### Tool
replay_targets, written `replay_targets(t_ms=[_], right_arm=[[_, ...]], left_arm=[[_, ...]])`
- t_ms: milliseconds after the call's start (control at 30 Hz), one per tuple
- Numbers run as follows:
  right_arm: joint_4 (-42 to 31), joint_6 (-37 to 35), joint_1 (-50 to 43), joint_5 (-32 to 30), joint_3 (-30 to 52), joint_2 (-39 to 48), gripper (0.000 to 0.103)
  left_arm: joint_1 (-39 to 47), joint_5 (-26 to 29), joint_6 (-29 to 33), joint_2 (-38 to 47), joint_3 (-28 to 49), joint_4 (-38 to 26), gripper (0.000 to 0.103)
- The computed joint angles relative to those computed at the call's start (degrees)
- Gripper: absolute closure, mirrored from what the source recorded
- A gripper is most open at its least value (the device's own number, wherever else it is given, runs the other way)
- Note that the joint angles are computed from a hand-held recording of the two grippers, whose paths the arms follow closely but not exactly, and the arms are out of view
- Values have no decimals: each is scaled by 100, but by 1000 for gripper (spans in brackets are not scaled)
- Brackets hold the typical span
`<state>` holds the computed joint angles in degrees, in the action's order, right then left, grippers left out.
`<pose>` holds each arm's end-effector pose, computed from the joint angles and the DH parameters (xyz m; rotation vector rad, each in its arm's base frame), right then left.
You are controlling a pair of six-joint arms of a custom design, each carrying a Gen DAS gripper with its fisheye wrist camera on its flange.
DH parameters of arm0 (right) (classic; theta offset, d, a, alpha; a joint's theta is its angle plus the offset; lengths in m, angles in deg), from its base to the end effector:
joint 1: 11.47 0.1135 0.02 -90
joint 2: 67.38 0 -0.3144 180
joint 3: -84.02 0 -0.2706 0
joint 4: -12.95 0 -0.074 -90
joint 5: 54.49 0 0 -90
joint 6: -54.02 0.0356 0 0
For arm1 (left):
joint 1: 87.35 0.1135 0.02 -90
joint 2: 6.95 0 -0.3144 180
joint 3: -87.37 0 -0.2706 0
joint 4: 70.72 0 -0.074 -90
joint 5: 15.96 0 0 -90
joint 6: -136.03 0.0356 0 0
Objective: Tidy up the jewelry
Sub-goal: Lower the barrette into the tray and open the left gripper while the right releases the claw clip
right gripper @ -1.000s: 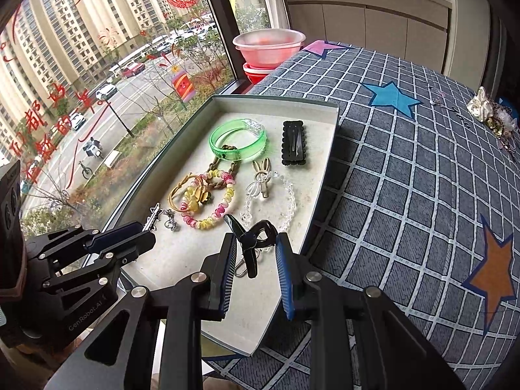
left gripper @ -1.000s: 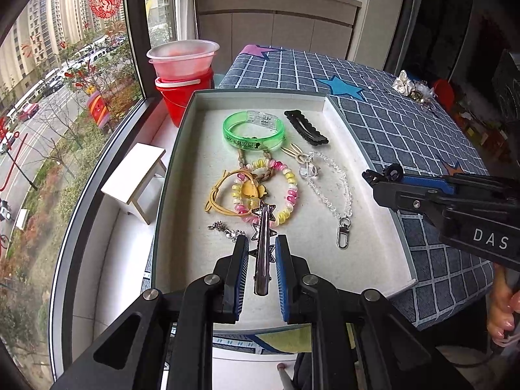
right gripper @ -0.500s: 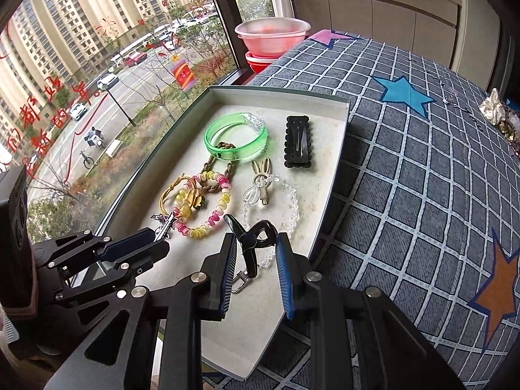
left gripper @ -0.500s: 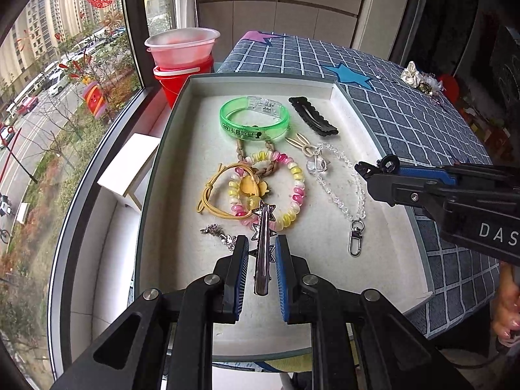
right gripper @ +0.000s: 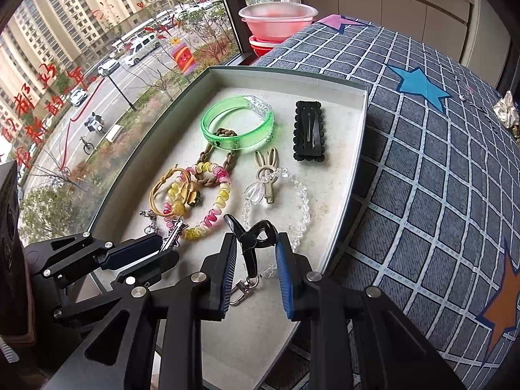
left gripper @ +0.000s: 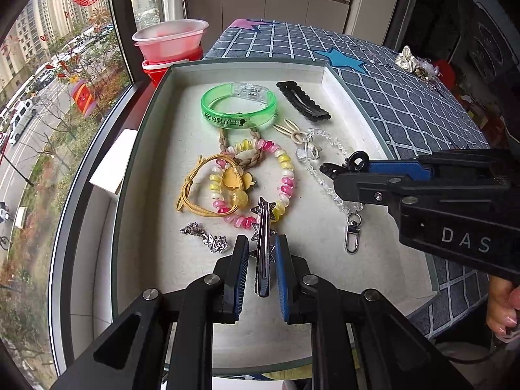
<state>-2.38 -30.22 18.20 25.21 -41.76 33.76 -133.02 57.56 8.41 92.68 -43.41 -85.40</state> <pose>0.2717 0.1621 0.1278 -0.6184 2.6303 0.4350 0.2103 -0.2008 0.1169 0.1006 2.6272 -0.1013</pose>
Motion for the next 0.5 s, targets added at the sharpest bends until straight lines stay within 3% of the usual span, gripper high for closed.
replay_targets(t_ms=[500], right_arm=[[59,-47,138,126,90,308,76]], left_arm=[[-3,-63,-87,121,133,-113,79]])
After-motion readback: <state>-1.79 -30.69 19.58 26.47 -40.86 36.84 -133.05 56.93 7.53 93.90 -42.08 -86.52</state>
